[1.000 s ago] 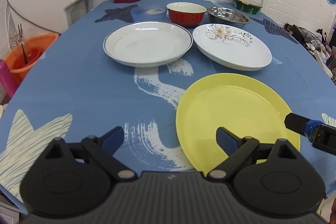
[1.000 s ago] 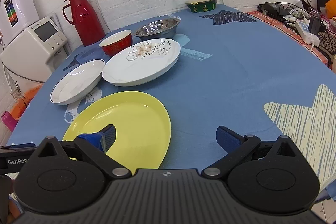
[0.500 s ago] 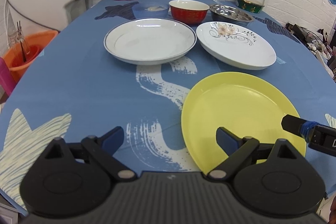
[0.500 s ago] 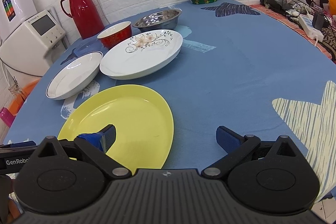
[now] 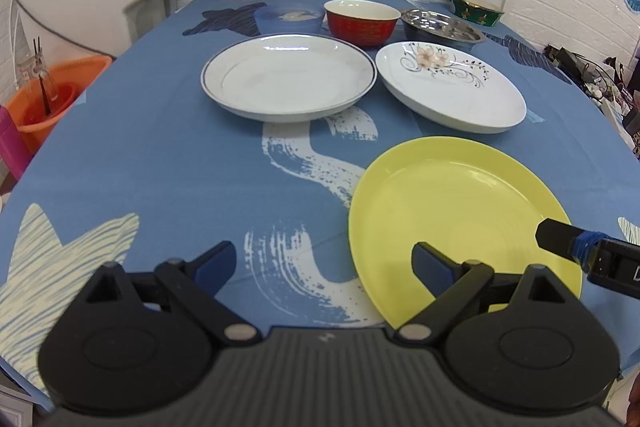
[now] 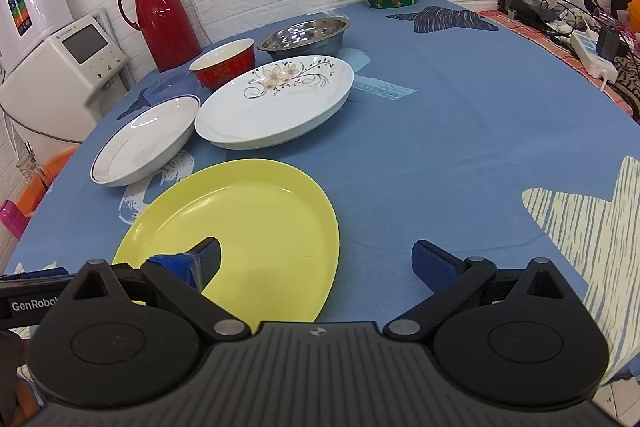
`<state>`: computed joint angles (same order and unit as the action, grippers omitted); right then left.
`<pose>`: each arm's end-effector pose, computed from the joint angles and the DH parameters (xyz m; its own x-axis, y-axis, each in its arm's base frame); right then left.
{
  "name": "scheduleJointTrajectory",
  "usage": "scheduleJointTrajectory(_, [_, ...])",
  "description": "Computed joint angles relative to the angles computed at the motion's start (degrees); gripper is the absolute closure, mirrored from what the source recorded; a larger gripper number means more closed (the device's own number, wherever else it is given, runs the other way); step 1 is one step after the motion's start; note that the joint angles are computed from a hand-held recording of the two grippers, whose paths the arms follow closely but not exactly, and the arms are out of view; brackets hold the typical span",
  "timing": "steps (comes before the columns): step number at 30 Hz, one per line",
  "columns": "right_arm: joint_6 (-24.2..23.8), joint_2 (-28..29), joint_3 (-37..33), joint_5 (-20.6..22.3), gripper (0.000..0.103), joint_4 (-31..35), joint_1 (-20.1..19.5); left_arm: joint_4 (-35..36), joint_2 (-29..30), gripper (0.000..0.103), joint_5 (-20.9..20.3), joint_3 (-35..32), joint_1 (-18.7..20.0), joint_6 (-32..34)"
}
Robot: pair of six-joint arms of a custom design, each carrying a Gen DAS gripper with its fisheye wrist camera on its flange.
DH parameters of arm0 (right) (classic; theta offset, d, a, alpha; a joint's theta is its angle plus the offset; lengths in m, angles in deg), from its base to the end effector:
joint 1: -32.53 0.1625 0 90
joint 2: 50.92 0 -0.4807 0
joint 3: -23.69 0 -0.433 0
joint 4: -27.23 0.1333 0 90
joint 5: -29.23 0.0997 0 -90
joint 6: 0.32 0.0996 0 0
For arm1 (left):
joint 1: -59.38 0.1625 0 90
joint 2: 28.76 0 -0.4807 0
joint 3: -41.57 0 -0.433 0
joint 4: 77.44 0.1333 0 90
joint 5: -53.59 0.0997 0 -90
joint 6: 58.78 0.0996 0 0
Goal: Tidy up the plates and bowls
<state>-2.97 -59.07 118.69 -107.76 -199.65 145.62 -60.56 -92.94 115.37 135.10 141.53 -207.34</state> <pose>0.2971 -0.5427 -0.1689 -0.8347 0.2204 0.5047 -0.2908 0.6018 -0.7438 0.1001 -0.5947 0.2506 -0.7314 0.1993 -0.6522 0.5628 0.7166 -0.4121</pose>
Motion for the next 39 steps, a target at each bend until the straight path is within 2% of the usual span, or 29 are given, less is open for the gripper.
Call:
scheduleJointTrajectory(11, [0.4, -0.13, -0.11, 0.2, 0.013, 1.32, -0.38, 1.51, 1.27, 0.01, 0.64, -1.26, 0.4, -0.86])
scheduleJointTrajectory(21, [0.19, -0.11, -1.85, -0.41, 0.013, 6.61, -0.89, 3.39, 3.07, 0.01, 1.79, -3.67, 1.2, -1.71])
scheduleJointTrajectory(28, [-3.35, 1.41, -4.51, -3.45, 0.013, 7.47, -0.5, 2.6, 3.35, 0.01, 1.91, -3.65, 1.36, -0.1])
scheduleJointTrajectory(31, [-8.32, 3.08, -6.43, -5.43, 0.012, 5.88, -0.32, 1.86, 3.28, 0.01, 1.63, -3.23, 1.28, 0.72])
scheduleJointTrajectory(33, [-10.53, 4.13, -7.06, -5.34, 0.012, 2.24, -0.45, 1.25, 3.2, 0.01, 1.48, -2.8, 1.19, 1.37])
scheduleJointTrajectory(39, [-12.9, 4.0, -6.61, -3.85, 0.012, 0.87, -0.82, 0.24, 3.06, 0.01, 2.65, -1.75, 1.07, 2.98])
